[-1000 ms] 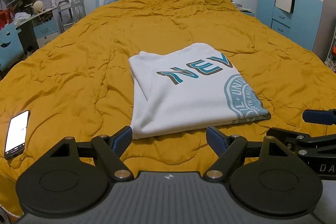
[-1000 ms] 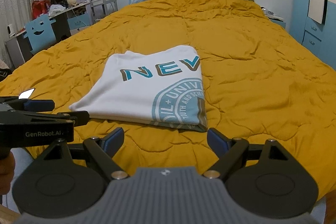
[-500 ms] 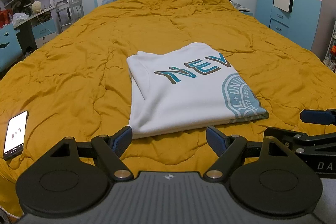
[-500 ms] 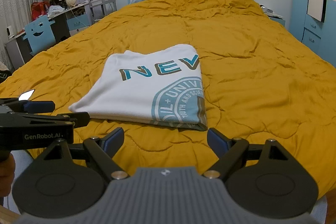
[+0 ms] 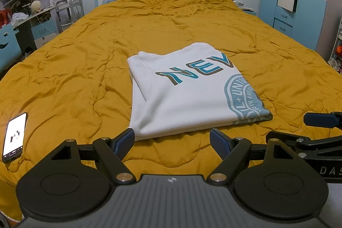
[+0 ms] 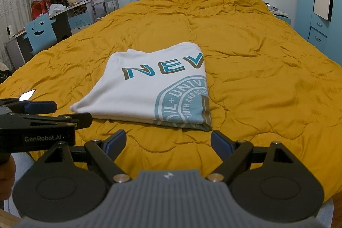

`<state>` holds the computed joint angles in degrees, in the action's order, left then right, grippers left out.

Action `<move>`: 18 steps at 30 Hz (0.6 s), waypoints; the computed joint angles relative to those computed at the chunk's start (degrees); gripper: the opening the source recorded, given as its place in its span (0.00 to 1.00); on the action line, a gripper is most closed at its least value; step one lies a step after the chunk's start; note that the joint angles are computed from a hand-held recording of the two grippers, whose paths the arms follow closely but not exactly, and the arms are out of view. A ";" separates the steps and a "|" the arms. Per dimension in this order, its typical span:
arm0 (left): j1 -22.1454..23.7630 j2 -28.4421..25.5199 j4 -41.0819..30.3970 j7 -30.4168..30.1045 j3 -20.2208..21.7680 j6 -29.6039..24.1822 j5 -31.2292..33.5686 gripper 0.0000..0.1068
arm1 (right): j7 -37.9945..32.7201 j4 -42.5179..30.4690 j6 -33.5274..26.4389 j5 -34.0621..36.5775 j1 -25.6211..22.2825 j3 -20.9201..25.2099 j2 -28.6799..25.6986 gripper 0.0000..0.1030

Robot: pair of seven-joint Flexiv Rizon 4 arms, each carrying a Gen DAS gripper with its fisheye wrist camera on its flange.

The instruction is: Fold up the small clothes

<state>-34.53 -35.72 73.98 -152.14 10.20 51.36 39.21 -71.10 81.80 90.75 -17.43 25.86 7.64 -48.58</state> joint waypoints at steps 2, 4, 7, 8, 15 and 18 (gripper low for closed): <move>0.04 0.00 -0.01 0.08 -0.06 -0.01 -0.03 0.88 | -0.09 -0.06 -0.14 -0.01 -0.04 0.08 -0.02 0.80; 0.14 0.04 0.09 0.11 -0.12 0.13 -0.10 0.88 | -0.23 -0.20 -0.41 -0.01 -0.16 0.22 -0.08 0.80; 0.10 0.01 0.00 0.16 -0.11 -0.05 -0.14 0.88 | -0.44 -0.25 -0.66 0.02 -0.26 0.37 -0.08 0.80; 0.14 0.02 0.02 0.19 -0.15 0.01 -0.18 0.88 | -0.55 -0.31 -0.77 0.03 -0.35 0.49 -0.11 0.80; 0.26 -0.23 -0.04 0.61 -0.17 0.36 -0.30 0.88 | -1.02 -0.58 -1.43 0.29 -0.64 1.05 -0.15 0.80; 0.23 -0.24 -0.03 0.63 -0.11 0.39 -0.44 0.88 | -1.11 -0.60 -1.44 0.43 -0.55 0.95 -0.14 0.80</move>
